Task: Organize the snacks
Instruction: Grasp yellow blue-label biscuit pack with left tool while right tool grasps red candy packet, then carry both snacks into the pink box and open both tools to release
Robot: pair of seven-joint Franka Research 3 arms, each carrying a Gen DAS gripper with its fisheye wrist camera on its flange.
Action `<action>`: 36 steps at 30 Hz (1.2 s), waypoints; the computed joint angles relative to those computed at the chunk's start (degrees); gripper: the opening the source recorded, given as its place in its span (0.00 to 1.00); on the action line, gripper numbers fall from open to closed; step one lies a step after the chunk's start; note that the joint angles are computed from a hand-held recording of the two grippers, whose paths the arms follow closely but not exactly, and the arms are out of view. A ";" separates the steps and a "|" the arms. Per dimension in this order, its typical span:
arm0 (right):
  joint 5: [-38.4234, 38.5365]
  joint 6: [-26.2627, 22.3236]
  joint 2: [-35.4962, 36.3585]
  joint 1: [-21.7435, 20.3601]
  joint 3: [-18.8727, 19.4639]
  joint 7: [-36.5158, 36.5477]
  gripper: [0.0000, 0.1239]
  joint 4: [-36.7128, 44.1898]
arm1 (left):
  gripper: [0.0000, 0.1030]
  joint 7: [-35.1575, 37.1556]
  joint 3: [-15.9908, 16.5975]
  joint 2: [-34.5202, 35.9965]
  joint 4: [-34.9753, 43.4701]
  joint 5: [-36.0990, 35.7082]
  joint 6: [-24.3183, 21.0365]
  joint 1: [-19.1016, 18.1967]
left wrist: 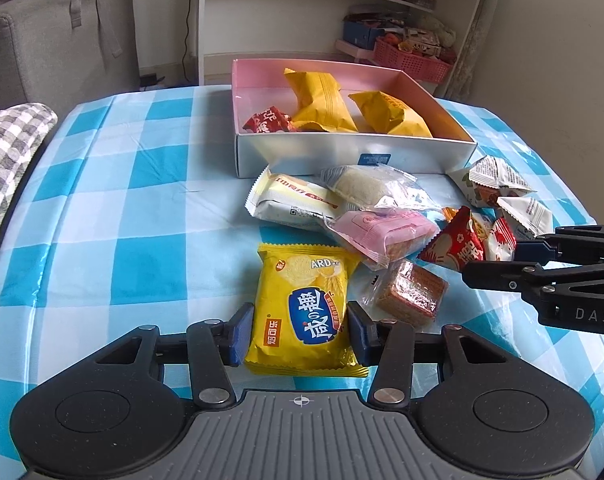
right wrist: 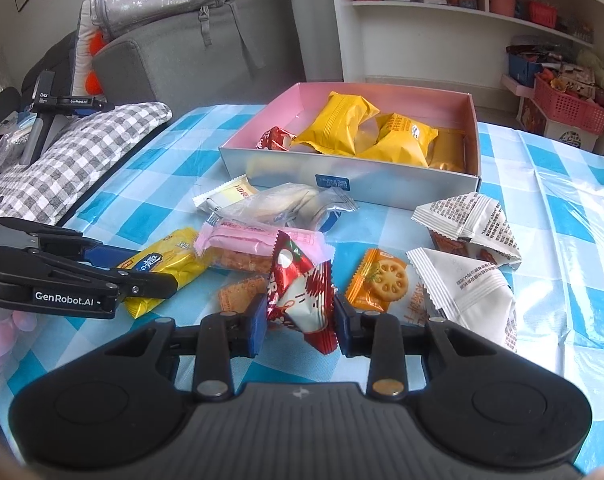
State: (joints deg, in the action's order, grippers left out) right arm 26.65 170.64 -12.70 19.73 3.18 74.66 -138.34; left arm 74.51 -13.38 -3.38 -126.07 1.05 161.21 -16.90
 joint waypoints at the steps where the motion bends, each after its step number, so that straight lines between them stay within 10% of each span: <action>1: 0.20 0.01 -0.09 0.10 -0.10 -0.07 0.25 0.07 | 0.44 -0.03 0.06 -0.32 -0.08 -0.25 -0.21 0.03; 36: 2.23 0.56 4.43 -2.67 -1.29 4.64 0.25 9.94 | 0.44 -10.63 -0.62 4.76 10.46 7.01 2.84 0.85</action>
